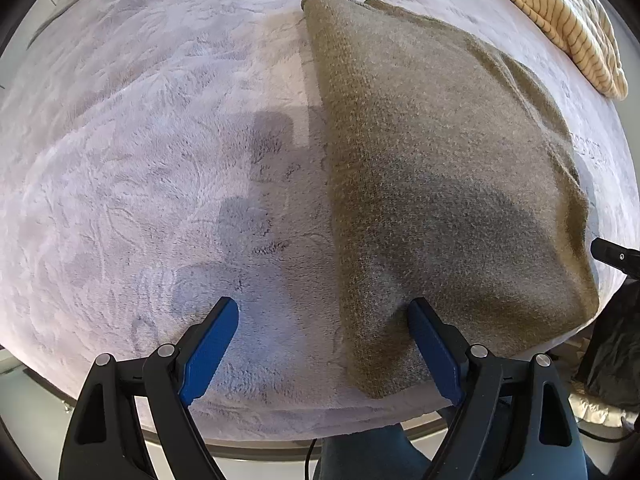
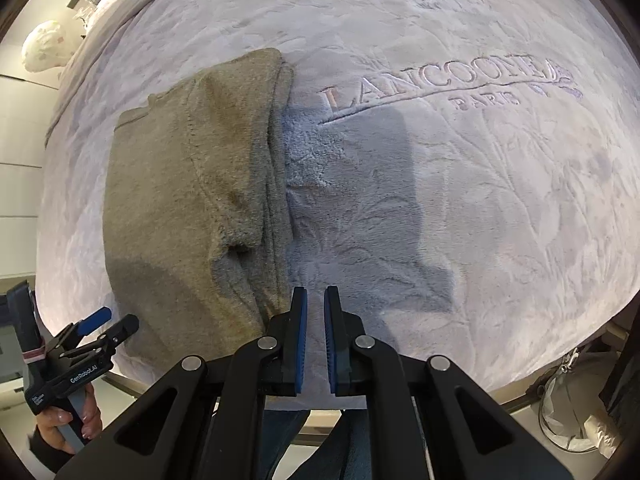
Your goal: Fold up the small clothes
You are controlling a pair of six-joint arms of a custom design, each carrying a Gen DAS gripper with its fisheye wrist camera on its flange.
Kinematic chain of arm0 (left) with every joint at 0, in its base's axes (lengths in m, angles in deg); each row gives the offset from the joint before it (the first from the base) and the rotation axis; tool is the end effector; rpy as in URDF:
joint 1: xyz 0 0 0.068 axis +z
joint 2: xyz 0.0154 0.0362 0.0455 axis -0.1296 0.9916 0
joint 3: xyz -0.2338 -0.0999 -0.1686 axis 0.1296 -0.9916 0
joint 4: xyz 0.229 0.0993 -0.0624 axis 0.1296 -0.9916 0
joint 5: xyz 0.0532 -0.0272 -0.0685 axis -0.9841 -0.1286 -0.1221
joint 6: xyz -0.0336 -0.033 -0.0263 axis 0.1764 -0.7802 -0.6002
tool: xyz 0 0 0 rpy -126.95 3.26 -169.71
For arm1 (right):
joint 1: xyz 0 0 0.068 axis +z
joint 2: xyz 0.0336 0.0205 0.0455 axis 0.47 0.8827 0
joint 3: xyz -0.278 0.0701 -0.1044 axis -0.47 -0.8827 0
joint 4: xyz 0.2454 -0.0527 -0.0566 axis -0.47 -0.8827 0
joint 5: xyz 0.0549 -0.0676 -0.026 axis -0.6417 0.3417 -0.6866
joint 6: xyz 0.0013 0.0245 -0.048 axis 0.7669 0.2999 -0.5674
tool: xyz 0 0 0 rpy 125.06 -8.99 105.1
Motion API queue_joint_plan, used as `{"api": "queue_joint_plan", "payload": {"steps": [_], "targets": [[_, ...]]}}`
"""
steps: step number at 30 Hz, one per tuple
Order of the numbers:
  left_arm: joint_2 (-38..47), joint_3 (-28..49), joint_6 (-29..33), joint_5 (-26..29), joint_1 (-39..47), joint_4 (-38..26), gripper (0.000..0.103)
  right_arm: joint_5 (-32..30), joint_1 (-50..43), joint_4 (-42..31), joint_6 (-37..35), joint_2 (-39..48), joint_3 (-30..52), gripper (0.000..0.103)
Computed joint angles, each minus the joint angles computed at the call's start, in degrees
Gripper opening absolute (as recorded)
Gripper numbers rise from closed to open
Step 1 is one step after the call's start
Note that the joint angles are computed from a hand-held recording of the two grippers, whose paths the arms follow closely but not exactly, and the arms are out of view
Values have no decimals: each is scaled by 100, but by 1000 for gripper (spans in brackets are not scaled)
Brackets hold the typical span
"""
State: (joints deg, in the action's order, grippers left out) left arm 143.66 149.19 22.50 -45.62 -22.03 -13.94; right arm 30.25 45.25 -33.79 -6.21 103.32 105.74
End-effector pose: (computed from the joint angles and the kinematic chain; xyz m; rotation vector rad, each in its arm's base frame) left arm 0.3467 -0.0947 0.2461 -0.8662 -2.9917 0.1963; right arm 0.2361 0.0787 0.2552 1.1207 2.8361 0.3770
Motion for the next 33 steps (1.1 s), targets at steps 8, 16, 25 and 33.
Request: {"api": "queue_joint_plan", "payload": {"steps": [8, 16, 25, 33], "targets": [[49, 435, 127, 9, -14, -267, 87, -97, 51, 52, 84, 225, 315, 10], [425, 1574, -66, -196, 0, -831, 87, -28, 116, -332, 11, 462, 864, 10], [708, 2656, -371, -214, -79, -1355, 88, 596, 291, -1239, -325, 1004, 2178, 71], [556, 2766, -510, -299, -296, -1328, 103, 949, 417, -1774, -412, 1395, 3008, 80]]}}
